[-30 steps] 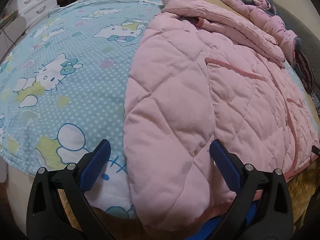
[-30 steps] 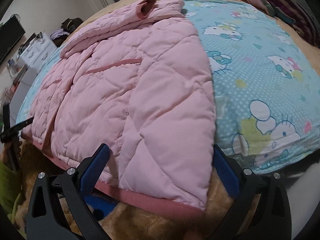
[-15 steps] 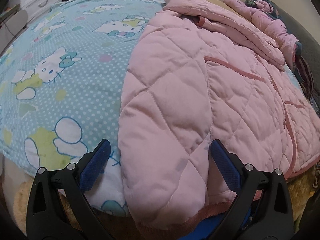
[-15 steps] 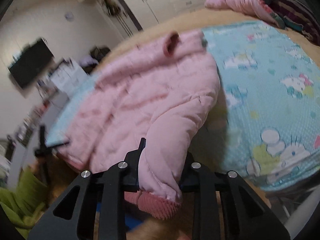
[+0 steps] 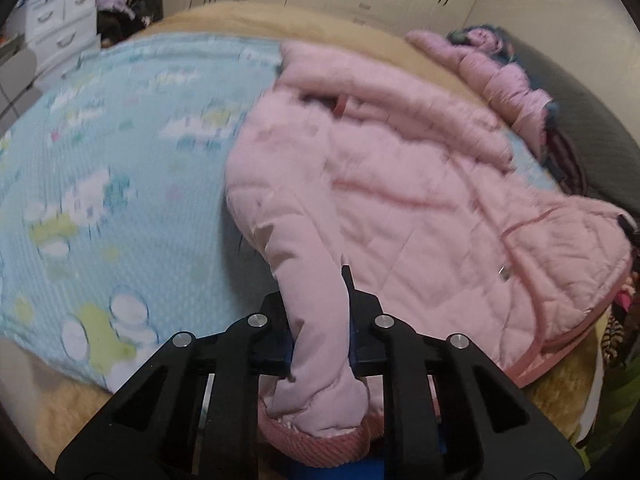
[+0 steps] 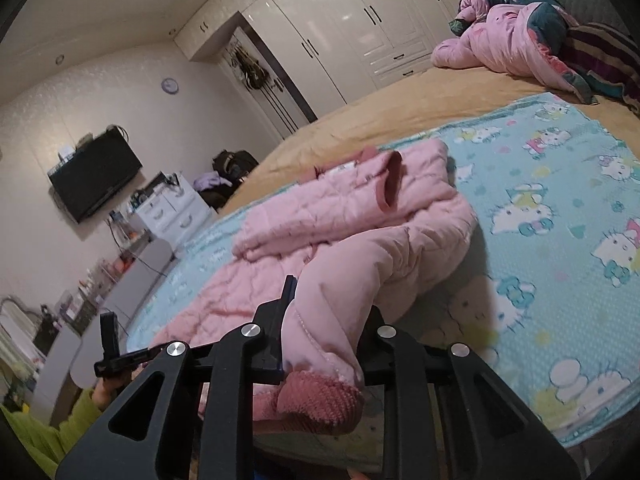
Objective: Fold large clothes
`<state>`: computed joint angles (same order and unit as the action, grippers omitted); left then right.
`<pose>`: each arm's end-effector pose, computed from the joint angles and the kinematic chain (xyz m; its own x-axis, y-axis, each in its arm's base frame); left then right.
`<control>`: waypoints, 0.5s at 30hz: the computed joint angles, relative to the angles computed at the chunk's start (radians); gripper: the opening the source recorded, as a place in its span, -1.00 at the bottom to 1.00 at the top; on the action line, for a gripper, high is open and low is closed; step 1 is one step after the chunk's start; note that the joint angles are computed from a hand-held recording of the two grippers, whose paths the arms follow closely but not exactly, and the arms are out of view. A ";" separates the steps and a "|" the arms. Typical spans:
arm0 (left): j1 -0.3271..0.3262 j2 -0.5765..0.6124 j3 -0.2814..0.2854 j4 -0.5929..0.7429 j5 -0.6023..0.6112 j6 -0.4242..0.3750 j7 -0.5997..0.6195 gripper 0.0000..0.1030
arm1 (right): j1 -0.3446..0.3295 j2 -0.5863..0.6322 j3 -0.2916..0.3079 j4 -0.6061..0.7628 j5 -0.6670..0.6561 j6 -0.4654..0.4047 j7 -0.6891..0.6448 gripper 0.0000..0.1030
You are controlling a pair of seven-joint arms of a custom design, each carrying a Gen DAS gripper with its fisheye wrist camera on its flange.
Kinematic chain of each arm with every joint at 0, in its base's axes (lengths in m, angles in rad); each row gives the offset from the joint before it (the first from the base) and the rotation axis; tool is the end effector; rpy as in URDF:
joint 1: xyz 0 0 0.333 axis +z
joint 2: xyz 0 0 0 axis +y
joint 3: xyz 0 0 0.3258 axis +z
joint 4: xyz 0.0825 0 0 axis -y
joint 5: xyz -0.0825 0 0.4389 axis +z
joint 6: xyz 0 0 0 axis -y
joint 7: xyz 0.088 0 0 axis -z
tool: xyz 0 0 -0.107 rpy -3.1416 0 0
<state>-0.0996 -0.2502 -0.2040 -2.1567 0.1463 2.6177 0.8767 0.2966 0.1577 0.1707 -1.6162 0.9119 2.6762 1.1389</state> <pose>0.5486 -0.1843 0.5752 0.1770 -0.9489 0.2614 -0.7349 -0.3040 -0.6061 0.6530 0.2920 0.6260 0.4531 -0.7099 -0.5392 -0.6861 0.1085 -0.7194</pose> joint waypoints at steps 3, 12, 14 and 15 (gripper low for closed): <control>0.008 0.018 0.003 0.040 0.020 0.019 0.010 -0.81 | -0.007 0.044 0.004 0.065 0.018 -0.006 0.020 -0.61; 0.021 0.114 0.018 0.174 0.046 0.088 0.033 -0.81 | -0.019 0.134 0.015 0.199 -0.095 -0.008 0.147 -0.61; 0.022 0.135 0.022 0.201 0.051 0.099 0.037 -0.81 | -0.024 0.153 0.017 0.227 -0.117 -0.013 0.184 -0.61; 0.023 0.149 0.024 0.219 0.053 0.104 0.043 -0.81 | -0.025 0.162 0.016 0.240 -0.131 -0.014 0.203 -0.61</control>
<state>-0.0770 -0.1013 -0.1797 -1.9374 0.1989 2.7216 0.9196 0.2717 0.3195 0.1871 -1.3758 0.7806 2.6625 1.3417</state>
